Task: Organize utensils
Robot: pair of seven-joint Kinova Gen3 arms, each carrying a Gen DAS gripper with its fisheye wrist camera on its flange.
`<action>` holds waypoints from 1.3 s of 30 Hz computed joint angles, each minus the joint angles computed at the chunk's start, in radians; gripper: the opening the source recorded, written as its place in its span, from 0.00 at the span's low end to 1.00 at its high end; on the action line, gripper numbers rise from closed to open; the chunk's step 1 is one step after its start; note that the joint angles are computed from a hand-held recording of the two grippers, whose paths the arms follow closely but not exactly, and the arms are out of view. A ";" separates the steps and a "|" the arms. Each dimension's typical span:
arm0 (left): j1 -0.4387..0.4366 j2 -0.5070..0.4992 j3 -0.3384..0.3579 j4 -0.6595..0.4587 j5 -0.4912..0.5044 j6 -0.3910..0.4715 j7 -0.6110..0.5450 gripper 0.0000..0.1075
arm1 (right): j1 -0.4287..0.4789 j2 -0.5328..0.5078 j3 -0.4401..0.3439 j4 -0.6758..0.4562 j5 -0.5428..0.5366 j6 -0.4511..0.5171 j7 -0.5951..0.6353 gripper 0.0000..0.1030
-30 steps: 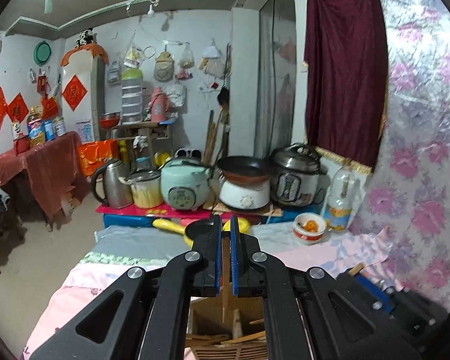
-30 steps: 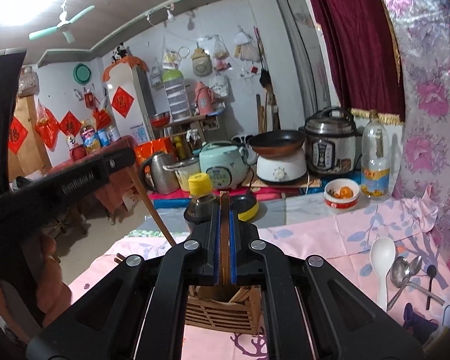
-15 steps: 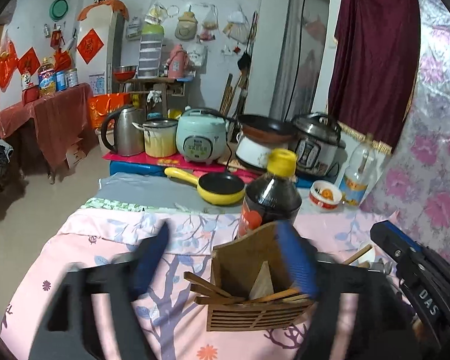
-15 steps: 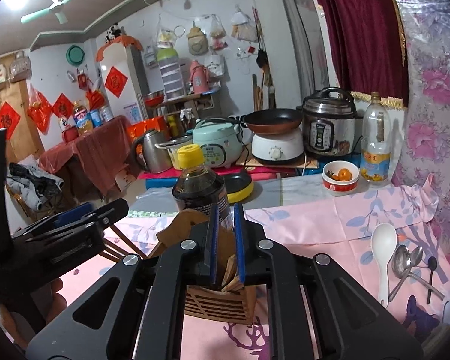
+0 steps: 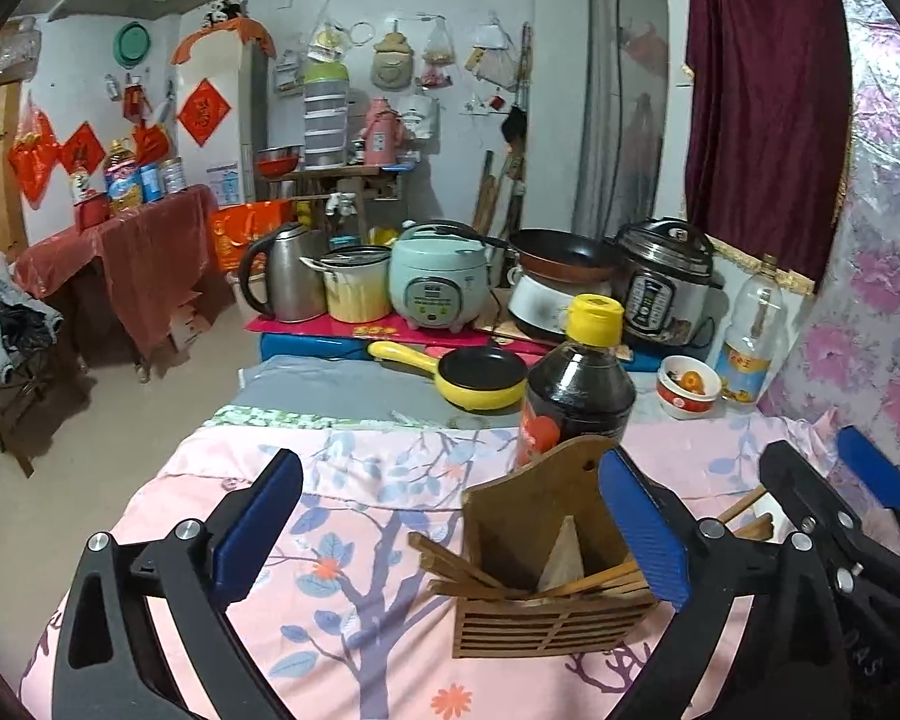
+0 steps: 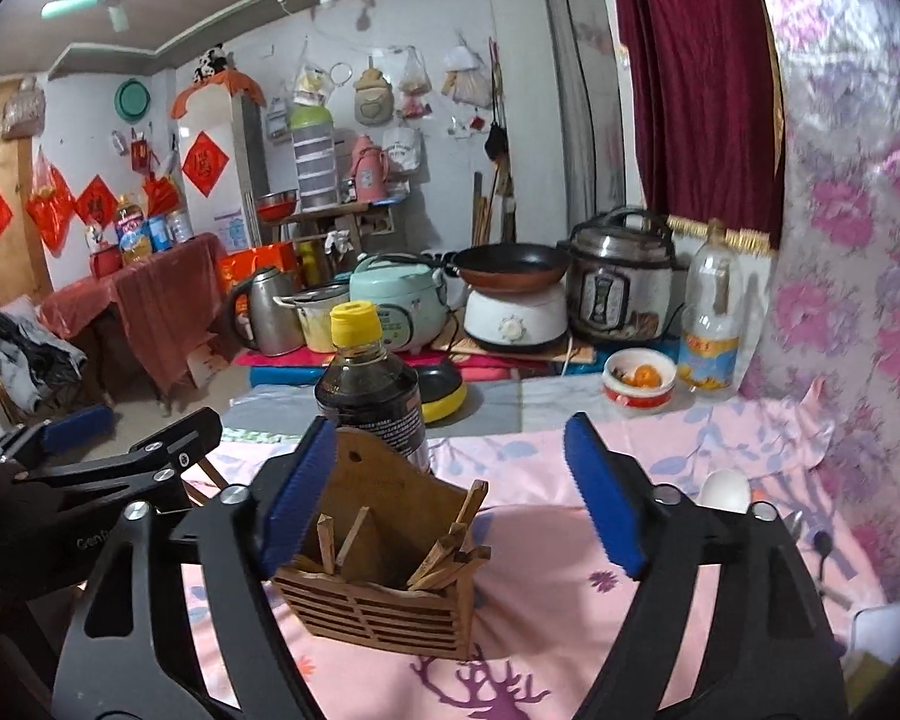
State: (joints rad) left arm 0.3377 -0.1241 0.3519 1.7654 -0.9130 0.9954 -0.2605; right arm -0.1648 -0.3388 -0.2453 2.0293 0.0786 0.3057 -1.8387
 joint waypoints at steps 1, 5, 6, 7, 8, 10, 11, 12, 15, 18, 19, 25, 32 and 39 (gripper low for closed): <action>0.001 0.004 0.009 -0.003 -0.011 0.020 0.012 0.90 | 0.039 -0.009 -0.038 0.005 0.020 -0.007 -0.021 0.83; 0.013 -0.001 0.010 -0.005 -0.018 0.056 0.030 0.90 | 0.153 -0.049 -0.141 0.028 0.078 -0.045 -0.085 0.94; 0.014 -0.004 0.008 -0.005 -0.014 0.057 0.029 0.90 | 0.152 -0.056 -0.140 0.031 0.080 -0.048 -0.086 0.94; 0.014 -0.006 0.009 -0.005 -0.011 0.060 0.030 0.90 | 0.152 -0.061 -0.141 0.032 0.079 -0.046 -0.087 0.94; 0.014 -0.008 0.011 -0.004 -0.010 0.066 0.034 0.90 | 0.151 -0.064 -0.140 0.032 0.078 -0.043 -0.088 0.94; 0.015 -0.011 0.020 -0.004 -0.011 0.089 0.040 0.90 | 0.156 -0.075 -0.147 0.033 0.077 -0.037 -0.094 0.94; 0.018 -0.011 0.030 -0.003 -0.019 0.113 0.047 0.90 | 0.160 -0.080 -0.154 0.034 0.077 -0.033 -0.098 0.94; 0.021 -0.007 0.040 -0.007 -0.028 0.138 0.054 0.90 | 0.163 -0.089 -0.159 0.036 0.077 -0.026 -0.101 0.94; 0.044 -0.012 0.058 -0.008 -0.050 0.211 0.074 0.90 | 0.170 -0.117 -0.172 0.041 0.078 -0.007 -0.109 0.94; 0.057 -0.044 0.072 0.002 -0.043 0.243 0.085 0.90 | 0.155 -0.153 -0.165 0.051 0.074 0.017 -0.102 0.94; 0.058 -0.054 0.081 0.005 -0.040 0.254 0.089 0.90 | 0.149 -0.168 -0.159 0.054 0.071 0.025 -0.099 0.94; 0.053 -0.096 0.162 0.008 -0.021 0.347 0.114 0.90 | 0.108 -0.261 -0.117 0.068 0.039 0.097 -0.072 0.94; 0.036 -0.148 0.271 0.086 0.020 0.356 0.201 0.90 | 0.118 -0.349 -0.097 0.070 0.016 0.189 -0.045 0.94; 0.046 -0.168 0.244 0.171 0.095 0.276 0.245 0.90 | 0.102 -0.431 -0.053 0.181 -0.042 0.206 -0.050 0.94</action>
State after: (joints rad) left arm 0.3833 -0.2924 0.5958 1.9367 -0.8182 1.2710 -0.0154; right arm -0.0628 -0.7696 -0.2987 2.2098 0.0368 0.5119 -1.8886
